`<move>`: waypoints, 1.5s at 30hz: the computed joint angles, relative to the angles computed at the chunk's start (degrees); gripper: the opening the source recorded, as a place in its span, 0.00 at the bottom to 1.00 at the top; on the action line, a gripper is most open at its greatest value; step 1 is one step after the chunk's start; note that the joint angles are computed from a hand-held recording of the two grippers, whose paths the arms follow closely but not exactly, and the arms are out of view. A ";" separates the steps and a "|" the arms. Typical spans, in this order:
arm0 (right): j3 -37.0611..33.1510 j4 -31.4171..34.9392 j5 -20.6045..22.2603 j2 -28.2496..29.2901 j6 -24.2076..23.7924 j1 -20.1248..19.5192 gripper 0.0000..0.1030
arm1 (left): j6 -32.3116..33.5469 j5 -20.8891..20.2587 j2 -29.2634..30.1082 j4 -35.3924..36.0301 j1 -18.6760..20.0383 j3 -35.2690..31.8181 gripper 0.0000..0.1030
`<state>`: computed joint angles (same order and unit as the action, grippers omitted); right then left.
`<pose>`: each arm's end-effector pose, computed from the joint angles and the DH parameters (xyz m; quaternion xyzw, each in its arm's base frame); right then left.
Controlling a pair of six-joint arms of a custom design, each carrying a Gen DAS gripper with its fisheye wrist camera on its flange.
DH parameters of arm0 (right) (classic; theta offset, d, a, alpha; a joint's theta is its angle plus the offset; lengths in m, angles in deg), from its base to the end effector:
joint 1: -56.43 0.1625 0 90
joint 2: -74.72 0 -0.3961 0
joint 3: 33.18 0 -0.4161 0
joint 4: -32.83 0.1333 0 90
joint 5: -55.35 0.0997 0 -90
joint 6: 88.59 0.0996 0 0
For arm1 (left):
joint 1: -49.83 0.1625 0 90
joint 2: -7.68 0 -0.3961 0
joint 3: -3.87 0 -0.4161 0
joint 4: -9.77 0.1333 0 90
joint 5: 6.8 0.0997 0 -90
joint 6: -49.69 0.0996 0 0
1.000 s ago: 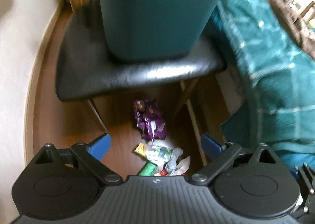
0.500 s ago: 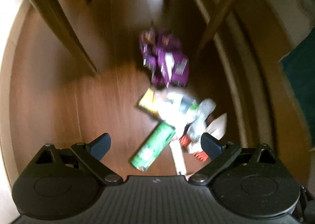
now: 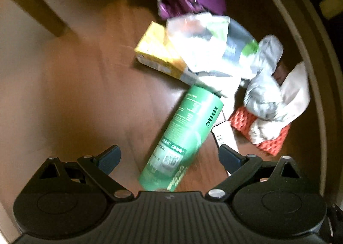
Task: Collect trash
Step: 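Grasp green can with left tool while right tool grasps pink mesh sponge, then lift green can with left tool while right tool lifts pink sponge to wastebasket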
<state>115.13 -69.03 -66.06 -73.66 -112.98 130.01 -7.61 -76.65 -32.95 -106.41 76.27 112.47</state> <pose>0.0233 -0.2090 0.3081 0.0385 -0.9571 -0.0001 0.2872 -0.3451 -0.3588 -0.1014 0.1125 0.9151 0.0311 0.3861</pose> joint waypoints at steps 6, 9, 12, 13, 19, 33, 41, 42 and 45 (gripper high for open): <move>5.01 -2.31 -1.03 -3.45 -3.60 -5.50 0.92 | 4.06 0.57 3.14 -4.00 1.17 0.85 0.96; 6.82 -5.11 -0.93 -3.59 -4.69 -7.70 0.87 | 5.07 0.04 3.87 -5.77 1.43 1.18 0.95; 7.75 -6.80 -1.17 -2.92 -4.92 -8.51 0.80 | 6.09 -0.30 4.60 -7.18 1.43 1.38 0.86; 7.98 -7.05 -1.39 -2.95 -5.21 -8.72 0.78 | 6.17 -0.83 4.76 -7.28 1.61 1.28 0.73; 6.54 -4.02 -3.24 -1.14 0.35 -6.27 0.53 | 4.86 -2.98 4.90 -8.40 1.81 1.02 0.53; -11.30 16.27 -5.09 6.86 26.07 17.14 0.25 | -1.90 -6.01 -3.34 7.52 -2.93 -5.46 0.47; -31.06 26.15 -4.56 22.01 46.06 34.82 0.25 | -11.26 -8.03 -11.40 22.35 -6.18 -15.08 0.47; -33.58 27.14 -4.28 23.81 47.76 36.86 0.25 | -12.14 -7.93 -11.74 23.84 -6.59 -16.61 0.47; -41.08 28.93 -4.14 28.91 50.87 41.92 0.25 | -14.55 -7.09 -12.68 29.53 -8.30 -22.81 0.47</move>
<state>74.06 -40.10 -70.20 -44.75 -62.11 171.93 -22.16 -83.75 -45.63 -76.88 67.97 89.66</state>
